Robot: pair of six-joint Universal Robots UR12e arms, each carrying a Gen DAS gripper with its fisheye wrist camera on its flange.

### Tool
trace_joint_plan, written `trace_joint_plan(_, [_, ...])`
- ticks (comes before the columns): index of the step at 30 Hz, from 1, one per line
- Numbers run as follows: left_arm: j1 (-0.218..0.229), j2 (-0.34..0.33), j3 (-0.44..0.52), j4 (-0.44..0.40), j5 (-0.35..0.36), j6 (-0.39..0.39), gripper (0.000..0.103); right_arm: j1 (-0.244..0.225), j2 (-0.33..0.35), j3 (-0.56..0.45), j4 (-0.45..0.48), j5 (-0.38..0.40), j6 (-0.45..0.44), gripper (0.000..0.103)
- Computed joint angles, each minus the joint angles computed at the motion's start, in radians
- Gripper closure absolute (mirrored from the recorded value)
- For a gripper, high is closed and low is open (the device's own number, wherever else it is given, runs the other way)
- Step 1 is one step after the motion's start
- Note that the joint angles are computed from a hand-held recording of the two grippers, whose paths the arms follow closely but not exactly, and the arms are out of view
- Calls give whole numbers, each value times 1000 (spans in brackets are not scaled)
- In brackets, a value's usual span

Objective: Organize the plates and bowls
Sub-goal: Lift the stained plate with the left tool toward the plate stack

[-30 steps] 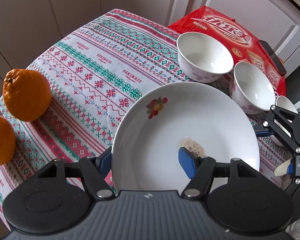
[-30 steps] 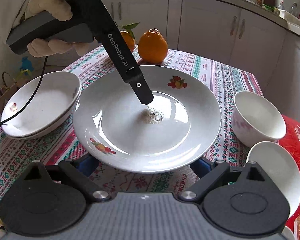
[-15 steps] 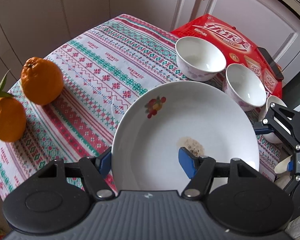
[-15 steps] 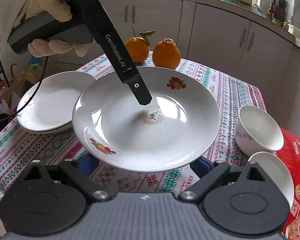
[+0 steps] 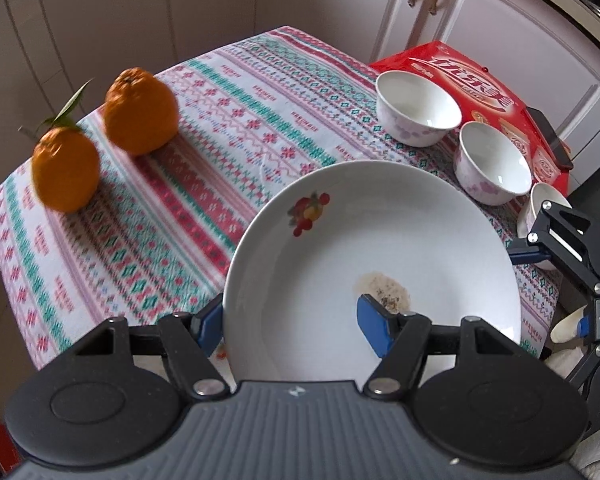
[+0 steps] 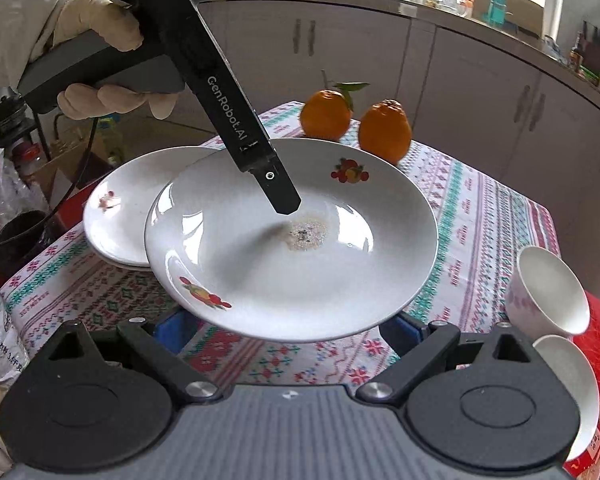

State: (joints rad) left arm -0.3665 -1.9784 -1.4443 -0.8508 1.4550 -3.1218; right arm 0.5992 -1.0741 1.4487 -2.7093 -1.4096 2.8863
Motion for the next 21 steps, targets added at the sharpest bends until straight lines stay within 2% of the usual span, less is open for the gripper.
trace_joint_plan(21, [44, 109, -181, 99, 0, -102, 36, 41, 33, -59, 60, 30, -83, 5])
